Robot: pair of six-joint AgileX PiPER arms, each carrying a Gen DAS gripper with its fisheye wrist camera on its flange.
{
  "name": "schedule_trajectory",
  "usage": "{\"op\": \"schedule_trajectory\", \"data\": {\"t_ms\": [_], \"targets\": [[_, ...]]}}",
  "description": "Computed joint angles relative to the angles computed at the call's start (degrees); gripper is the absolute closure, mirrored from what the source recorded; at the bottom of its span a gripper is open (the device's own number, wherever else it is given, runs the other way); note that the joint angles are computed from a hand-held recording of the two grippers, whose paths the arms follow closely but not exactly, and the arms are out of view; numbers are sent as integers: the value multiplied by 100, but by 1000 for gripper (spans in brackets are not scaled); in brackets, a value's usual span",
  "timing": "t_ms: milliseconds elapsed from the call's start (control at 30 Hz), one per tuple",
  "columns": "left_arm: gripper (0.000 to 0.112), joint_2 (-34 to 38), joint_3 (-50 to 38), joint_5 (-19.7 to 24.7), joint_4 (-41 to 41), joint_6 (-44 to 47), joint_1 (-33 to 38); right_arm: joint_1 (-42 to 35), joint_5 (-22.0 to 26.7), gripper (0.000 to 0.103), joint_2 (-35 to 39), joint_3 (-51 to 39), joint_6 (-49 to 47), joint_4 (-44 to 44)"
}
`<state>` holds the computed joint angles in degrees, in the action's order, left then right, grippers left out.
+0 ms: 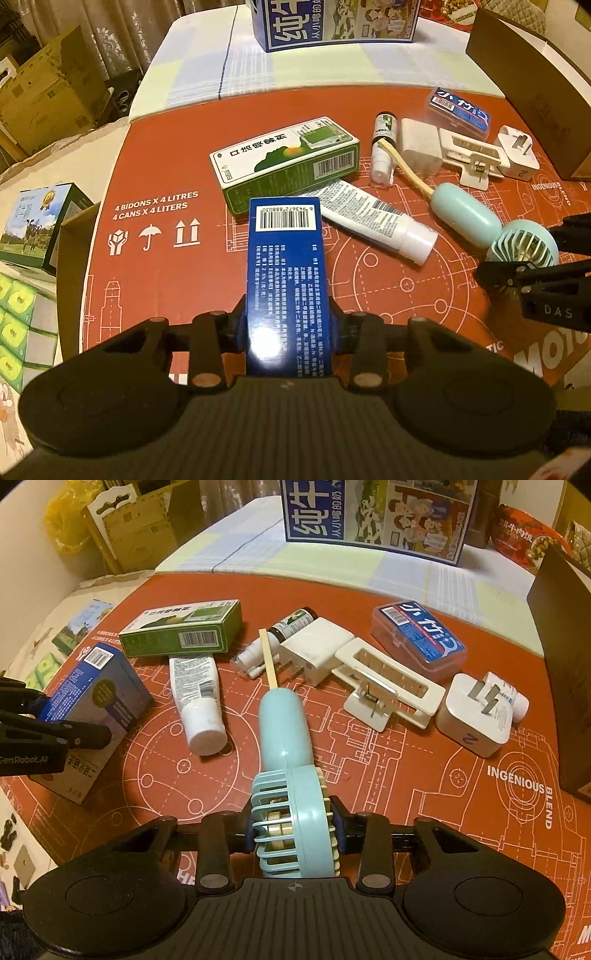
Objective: Organize rigid objects
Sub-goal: 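Close the left tool on the blue box while the right tool grasps the fan, then carry the blue box and fan into the open cardboard box with both tools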
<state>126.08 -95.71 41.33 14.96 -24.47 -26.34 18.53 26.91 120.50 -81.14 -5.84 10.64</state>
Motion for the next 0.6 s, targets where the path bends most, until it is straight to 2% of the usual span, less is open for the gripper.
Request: {"op": "schedule_trajectory", "data": {"t_ms": [400,600], "targets": [[77,-444,567,-413,95,-85,-10,-16,-216,72,-347,320,-460,636],[77,-713,796,-539,-37,-41,-61,-37,-487,72,-728,698,-610,847]]}}
